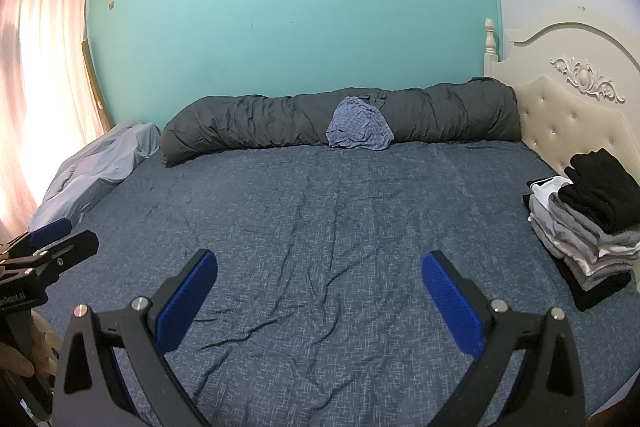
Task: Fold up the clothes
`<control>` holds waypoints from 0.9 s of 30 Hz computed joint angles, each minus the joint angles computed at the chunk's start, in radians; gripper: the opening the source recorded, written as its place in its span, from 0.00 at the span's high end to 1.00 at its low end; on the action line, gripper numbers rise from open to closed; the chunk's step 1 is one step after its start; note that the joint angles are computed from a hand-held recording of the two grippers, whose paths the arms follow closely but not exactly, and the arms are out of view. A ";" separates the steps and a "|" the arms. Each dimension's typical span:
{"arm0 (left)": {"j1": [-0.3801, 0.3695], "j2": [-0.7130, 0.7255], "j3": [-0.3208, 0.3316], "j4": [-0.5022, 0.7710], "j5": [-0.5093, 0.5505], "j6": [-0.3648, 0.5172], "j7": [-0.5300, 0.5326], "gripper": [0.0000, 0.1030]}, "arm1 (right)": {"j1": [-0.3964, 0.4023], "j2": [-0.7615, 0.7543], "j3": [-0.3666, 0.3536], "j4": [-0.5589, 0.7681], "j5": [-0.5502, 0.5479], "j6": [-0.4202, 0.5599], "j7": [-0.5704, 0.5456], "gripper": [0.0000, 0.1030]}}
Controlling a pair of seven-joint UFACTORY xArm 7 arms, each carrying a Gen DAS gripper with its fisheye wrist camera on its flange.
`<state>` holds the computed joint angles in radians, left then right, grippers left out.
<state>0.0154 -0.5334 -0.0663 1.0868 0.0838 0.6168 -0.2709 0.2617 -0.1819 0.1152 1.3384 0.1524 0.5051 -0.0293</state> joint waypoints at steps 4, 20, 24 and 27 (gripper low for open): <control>-0.007 0.008 0.009 0.016 -0.005 0.018 0.016 0.00 | 0.000 -0.001 0.000 0.005 0.001 0.011 0.005 0.00; -0.001 -0.008 -0.002 0.003 0.001 0.003 -0.007 0.00 | 0.001 -0.006 0.001 -0.006 -0.004 0.001 0.009 0.00; -0.007 -0.006 0.007 0.010 -0.007 0.009 0.004 0.00 | 0.002 -0.007 0.000 -0.007 -0.002 0.001 0.008 0.00; -0.008 -0.007 0.011 0.007 -0.013 0.010 0.011 0.00 | 0.002 -0.010 -0.002 -0.010 0.001 -0.002 0.005 0.00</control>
